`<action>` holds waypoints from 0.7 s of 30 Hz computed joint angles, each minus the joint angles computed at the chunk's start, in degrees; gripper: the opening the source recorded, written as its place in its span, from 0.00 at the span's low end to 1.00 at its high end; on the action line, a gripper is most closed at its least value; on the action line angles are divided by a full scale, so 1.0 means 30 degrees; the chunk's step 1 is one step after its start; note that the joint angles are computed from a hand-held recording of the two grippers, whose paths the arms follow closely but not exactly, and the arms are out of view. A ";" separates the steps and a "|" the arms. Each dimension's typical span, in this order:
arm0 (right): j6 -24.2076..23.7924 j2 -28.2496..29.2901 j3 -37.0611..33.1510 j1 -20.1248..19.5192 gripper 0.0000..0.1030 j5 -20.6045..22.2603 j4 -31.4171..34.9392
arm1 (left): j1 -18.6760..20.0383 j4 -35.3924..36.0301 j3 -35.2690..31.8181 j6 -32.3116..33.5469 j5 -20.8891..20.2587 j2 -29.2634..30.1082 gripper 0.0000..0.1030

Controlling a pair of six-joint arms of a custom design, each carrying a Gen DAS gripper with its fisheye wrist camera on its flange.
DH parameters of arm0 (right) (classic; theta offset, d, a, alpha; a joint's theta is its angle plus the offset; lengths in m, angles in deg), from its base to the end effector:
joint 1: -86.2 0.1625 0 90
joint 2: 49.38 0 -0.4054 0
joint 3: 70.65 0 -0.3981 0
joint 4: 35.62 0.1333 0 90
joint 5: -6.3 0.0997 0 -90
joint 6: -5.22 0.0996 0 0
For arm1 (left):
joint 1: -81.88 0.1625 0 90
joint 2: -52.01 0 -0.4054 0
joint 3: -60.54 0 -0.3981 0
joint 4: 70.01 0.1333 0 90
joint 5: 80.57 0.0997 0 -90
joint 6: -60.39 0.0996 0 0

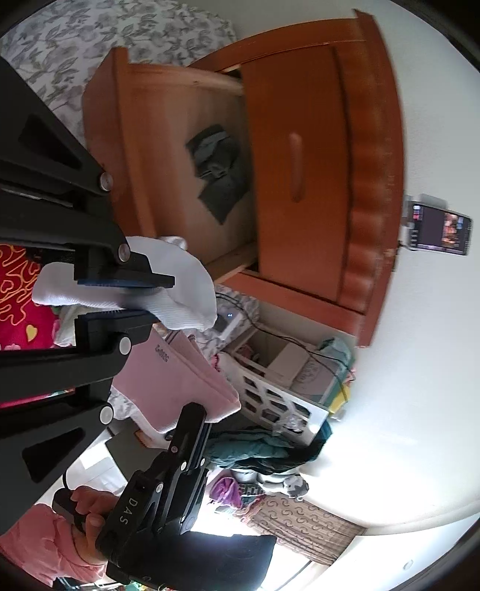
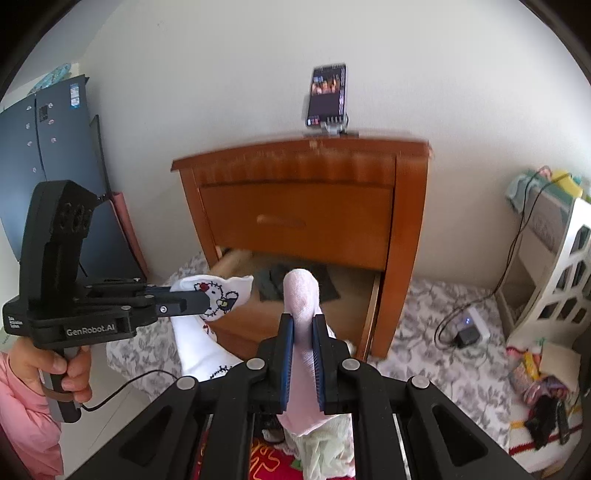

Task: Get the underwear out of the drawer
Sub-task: 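Lift both held socks up and out of the drawer, then lower both socks onto the red blanket and open both grippers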

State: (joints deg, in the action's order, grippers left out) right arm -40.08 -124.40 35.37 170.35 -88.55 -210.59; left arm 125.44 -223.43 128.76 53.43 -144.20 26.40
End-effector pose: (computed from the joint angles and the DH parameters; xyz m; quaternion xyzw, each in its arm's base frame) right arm 0.0646 -0.5946 0.3713 0.2824 -0.8446 0.3927 0.2297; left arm -0.4454 -0.6686 0.0202 0.2847 0.9153 -0.2579 0.1214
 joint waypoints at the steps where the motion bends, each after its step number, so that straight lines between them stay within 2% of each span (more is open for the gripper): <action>1: -0.0016 0.0069 0.0001 -0.0081 0.11 -0.0099 0.0167 | 0.0067 0.0076 0.0084 -0.0083 -0.0033 0.0052 0.10; 5: -0.0326 0.0555 0.0071 -0.0400 0.11 -0.0757 0.0309 | 0.0437 0.0596 0.0278 -0.0697 -0.0350 0.0286 0.10; 7: -0.0411 0.0936 0.0049 -0.0573 0.11 -0.1225 0.0360 | 0.0562 0.0879 0.0257 -0.0889 -0.0008 0.0581 0.10; 13: 0.0081 0.2656 -0.0892 -0.1184 0.11 -0.2829 0.1632 | 0.1207 0.2439 -0.0143 -0.1838 0.0173 0.1547 0.10; 16: -0.0033 0.3492 -0.1263 -0.1509 0.11 -0.3671 0.1549 | 0.1756 0.3085 -0.0265 -0.2882 -0.0213 0.1934 0.10; 21: 0.0535 0.4176 -0.1876 -0.2091 0.11 -0.4318 0.2279 | 0.2367 0.3939 -0.0344 -0.4131 -0.0268 0.2318 0.10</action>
